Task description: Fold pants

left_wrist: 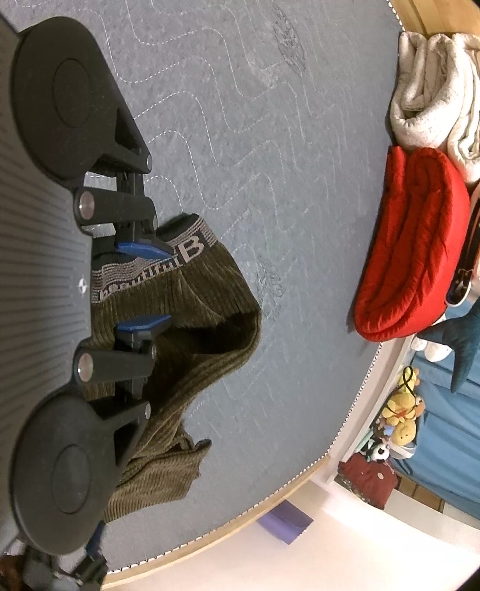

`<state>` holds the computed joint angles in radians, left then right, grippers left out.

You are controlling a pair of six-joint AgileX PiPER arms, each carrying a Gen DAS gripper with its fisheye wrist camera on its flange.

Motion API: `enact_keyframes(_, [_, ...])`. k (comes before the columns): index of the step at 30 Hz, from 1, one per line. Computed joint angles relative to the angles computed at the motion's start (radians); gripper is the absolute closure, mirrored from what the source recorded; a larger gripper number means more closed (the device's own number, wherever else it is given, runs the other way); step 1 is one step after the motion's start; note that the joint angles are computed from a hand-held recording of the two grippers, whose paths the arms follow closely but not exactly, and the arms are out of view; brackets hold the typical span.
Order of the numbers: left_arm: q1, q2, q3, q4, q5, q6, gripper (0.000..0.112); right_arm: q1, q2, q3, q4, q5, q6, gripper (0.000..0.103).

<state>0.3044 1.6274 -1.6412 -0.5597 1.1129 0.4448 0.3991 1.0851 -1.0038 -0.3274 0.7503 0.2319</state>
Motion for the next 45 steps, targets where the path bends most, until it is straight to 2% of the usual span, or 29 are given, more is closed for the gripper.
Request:
enact_keyframes(4, [-0.004, 0.000, 0.003, 0.000, 0.000, 0.015, 0.071, 0.022, 0.050, 0.028, 0.010, -0.026, -0.113, 0.048])
enact_keyframes(6, [-0.009, 0.001, 0.004, 0.004, -0.002, 0.016, 0.071, -0.049, 0.049, 0.028, 0.151, -0.046, -0.219, 0.049])
enact_keyframes(12, [-0.027, 0.005, 0.006, 0.013, -0.007, 0.011, 0.071, -0.145, -0.027, 0.016, 0.403, 0.008, -0.492, 0.049])
enact_keyframes(14, [-0.036, -0.002, 0.015, 0.018, -0.008, 0.012, 0.071, -0.122, -0.022, -0.001, 0.388, 0.024, -0.503, 0.049])
enact_keyframes(18, [-0.046, -0.008, 0.026, 0.025, -0.014, 0.018, 0.071, -0.043, 0.008, 0.015, 0.208, 0.000, -0.355, 0.050])
enact_keyframes(19, [-0.046, -0.007, 0.027, 0.026, -0.014, 0.015, 0.071, -0.026, 0.014, 0.019, 0.163, -0.001, -0.314, 0.054])
enact_keyframes(20, [-0.044, -0.006, 0.026, 0.025, -0.012, 0.014, 0.071, -0.022, 0.019, 0.022, 0.134, -0.003, -0.287, 0.061])
enact_keyframes(22, [-0.040, -0.002, 0.022, 0.022, -0.008, 0.013, 0.071, -0.041, 0.039, 0.014, 0.171, -0.012, -0.310, 0.094])
enact_keyframes(25, [-0.033, -0.001, 0.017, 0.017, -0.003, 0.013, 0.071, -0.062, 0.015, 0.026, 0.163, -0.061, -0.268, 0.096])
enact_keyframes(27, [-0.031, -0.001, 0.014, 0.013, 0.000, 0.013, 0.071, -0.131, -0.031, 0.033, 0.204, -0.114, -0.227, 0.096])
enact_keyframes(30, [-0.030, -0.005, 0.013, 0.005, 0.008, 0.018, 0.071, -0.252, -0.103, 0.053, 0.094, -0.197, 0.053, 0.096])
enact_keyframes(32, [-0.026, -0.007, 0.015, -0.001, 0.012, 0.024, 0.071, -0.368, -0.128, 0.058, -0.008, -0.214, 0.253, 0.097])
enact_keyframes(35, [-0.018, -0.009, 0.014, -0.009, 0.019, 0.033, 0.071, -0.557, -0.135, 0.052, -0.187, -0.156, 0.553, 0.097])
enact_keyframes(38, [-0.017, -0.011, 0.017, -0.012, 0.022, 0.035, 0.071, -0.680, -0.094, 0.033, -0.393, 0.007, 0.837, 0.097])
enact_keyframes(39, [-0.015, -0.009, 0.016, -0.013, 0.025, 0.034, 0.071, -0.718, -0.082, 0.035, -0.416, 0.029, 0.880, 0.097])
enact_keyframes(42, [-0.010, -0.003, 0.007, -0.015, 0.033, 0.027, 0.071, -0.881, -0.042, 0.038, -0.305, 0.001, 0.789, 0.097])
enact_keyframes(45, [-0.007, 0.006, -0.002, -0.015, 0.044, 0.018, 0.071, -0.938, 0.011, 0.034, -0.232, 0.034, 0.745, 0.097])
